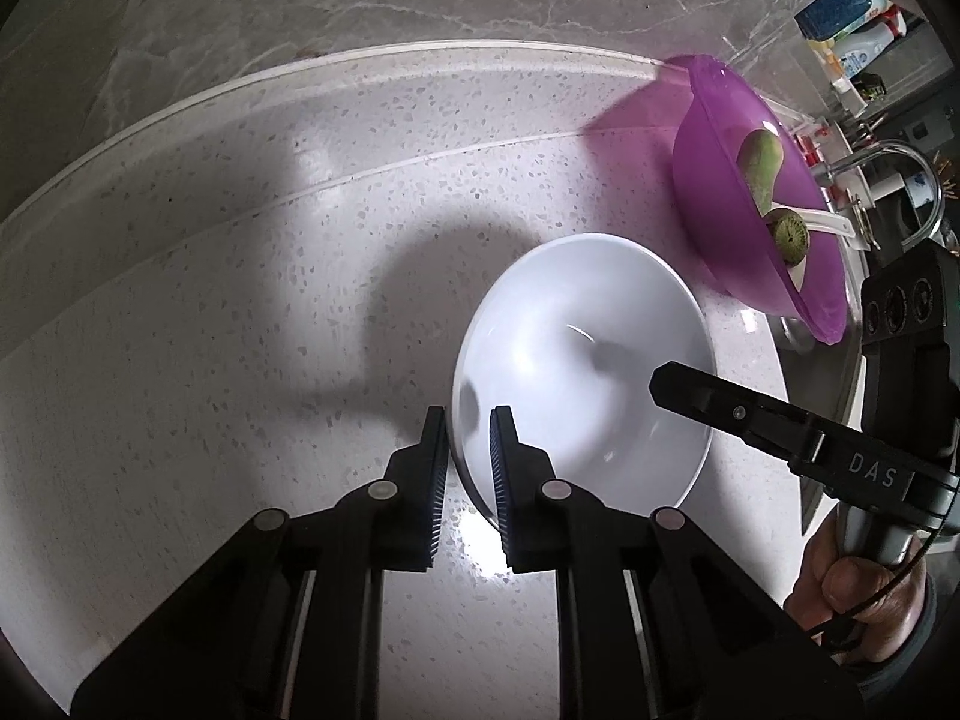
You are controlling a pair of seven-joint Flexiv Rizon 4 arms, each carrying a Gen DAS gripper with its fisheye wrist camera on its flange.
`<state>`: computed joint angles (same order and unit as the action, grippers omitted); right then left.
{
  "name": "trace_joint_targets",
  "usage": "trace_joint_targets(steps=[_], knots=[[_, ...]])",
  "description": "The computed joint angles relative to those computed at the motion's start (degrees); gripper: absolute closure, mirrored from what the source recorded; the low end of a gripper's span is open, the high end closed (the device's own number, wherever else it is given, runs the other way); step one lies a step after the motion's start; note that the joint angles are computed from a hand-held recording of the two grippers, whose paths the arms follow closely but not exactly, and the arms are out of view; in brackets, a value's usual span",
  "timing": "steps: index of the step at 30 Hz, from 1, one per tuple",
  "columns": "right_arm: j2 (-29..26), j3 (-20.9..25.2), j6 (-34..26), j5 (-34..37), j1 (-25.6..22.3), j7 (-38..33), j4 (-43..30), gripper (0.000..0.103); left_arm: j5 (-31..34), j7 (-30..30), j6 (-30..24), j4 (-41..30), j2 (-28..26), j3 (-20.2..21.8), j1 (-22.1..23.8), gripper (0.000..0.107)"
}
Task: Organize plates and bowls
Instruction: 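Close the left gripper on the small white bowl's rim, then lift and carry the small white bowl over the patterned bowl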
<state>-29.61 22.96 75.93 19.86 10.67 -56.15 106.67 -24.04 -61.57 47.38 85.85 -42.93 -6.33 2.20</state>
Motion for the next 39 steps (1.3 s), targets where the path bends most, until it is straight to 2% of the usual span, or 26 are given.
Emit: trace_joint_targets(steps=[6,11,20,24,30,39], knots=[[1.16,-0.12,0.25,0.01,0.25,0.03,0.68,0.084,-0.77,0.43,0.37,2.71,2.33,-0.34,0.25,0.094],[3.49,0.61,0.19,1.11,-0.05,-0.74,1.9,0.084,-2.7,2.48,1.74,8.57,7.2,-1.07,0.56,0.094],[13.08,1.72,-1.08,7.4,0.7,-3.33,8.57,0.086,-9.59,9.32,5.42,22.52,18.7,-1.77,-0.01,0.094],[18.37,0.56,-1.2,10.25,3.15,-2.82,12.4,0.086,-13.37,12.44,6.05,28.66,23.91,-1.37,-1.51,0.094],[26.13,-2.36,-2.94,10.09,8.18,0.58,18.17,0.086,-18.67,16.25,6.17,36.08,29.54,0.03,-4.34,0.094],[35.0,-4.66,-6.98,11.98,14.28,5.47,26.07,0.086,-22.03,18.82,4.86,45.2,33.36,1.74,-8.57,0.092]])
